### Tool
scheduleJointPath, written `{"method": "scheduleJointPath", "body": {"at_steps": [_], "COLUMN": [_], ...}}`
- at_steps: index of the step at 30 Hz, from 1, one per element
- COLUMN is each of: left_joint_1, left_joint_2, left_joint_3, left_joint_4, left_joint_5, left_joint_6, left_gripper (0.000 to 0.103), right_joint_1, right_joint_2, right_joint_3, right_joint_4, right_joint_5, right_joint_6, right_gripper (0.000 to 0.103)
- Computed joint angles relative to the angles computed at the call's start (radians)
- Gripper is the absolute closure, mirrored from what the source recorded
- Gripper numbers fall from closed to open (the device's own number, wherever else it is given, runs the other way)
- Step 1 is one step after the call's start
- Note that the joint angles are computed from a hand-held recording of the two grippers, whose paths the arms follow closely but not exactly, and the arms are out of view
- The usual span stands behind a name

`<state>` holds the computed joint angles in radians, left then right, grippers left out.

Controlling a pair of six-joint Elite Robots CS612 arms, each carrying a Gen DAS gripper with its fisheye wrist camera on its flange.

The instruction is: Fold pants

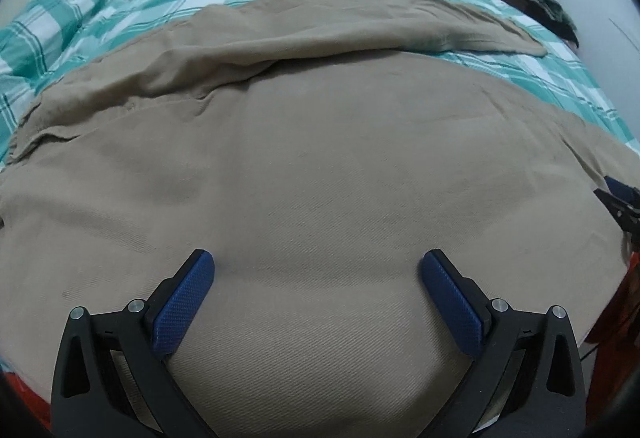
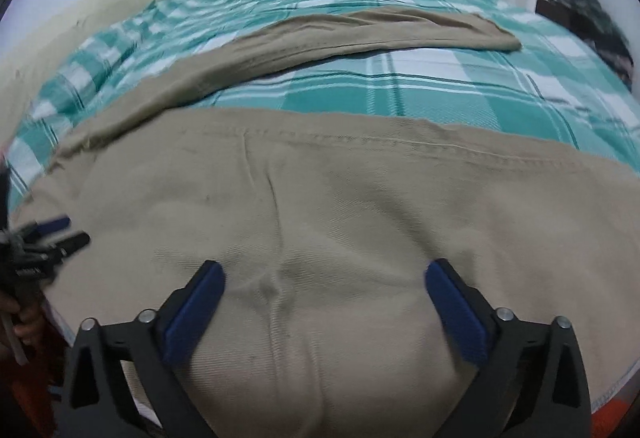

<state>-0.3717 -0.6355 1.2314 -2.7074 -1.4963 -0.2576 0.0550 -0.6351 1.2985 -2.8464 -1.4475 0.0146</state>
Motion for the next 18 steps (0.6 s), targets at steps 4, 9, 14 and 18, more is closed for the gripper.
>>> {"method": "scheduleJointPath", "body": {"at_steps": [4,9,14,18], "left_joint_1": [-0.001,-0.002,-0.004,-0.005], "left_joint_2": [0.0,0.0,0.0,-0.001], "left_joint_3": [0.009,0.008,0.007,0.007], "left_joint_4": [-0.025,-0.024,-0.017,-0.012], "left_joint_5": [-0.007,-0.007,-0.003,-0.001], "left_joint_6": [0.011,0.013,0.012,0.012], "left_gripper": [0.001,0.001,0.001,0.001], "right_joint_1": [-0.006,-0.004,-0.003,-0.003], "right_joint_2": [0.001,0.004,0.005,0.005], "right_joint_3": [0.019,0.025,0.024,0.024], "right_joint_4": [-0.047,-0.078,-0.078,-0.078], "right_joint_5": [0.007,0.0,-0.005,-0.005], "right_joint_6": [0.013,0.007,0.003,0.003], "right_gripper": [0.0,0.0,0.0,0.0]}}
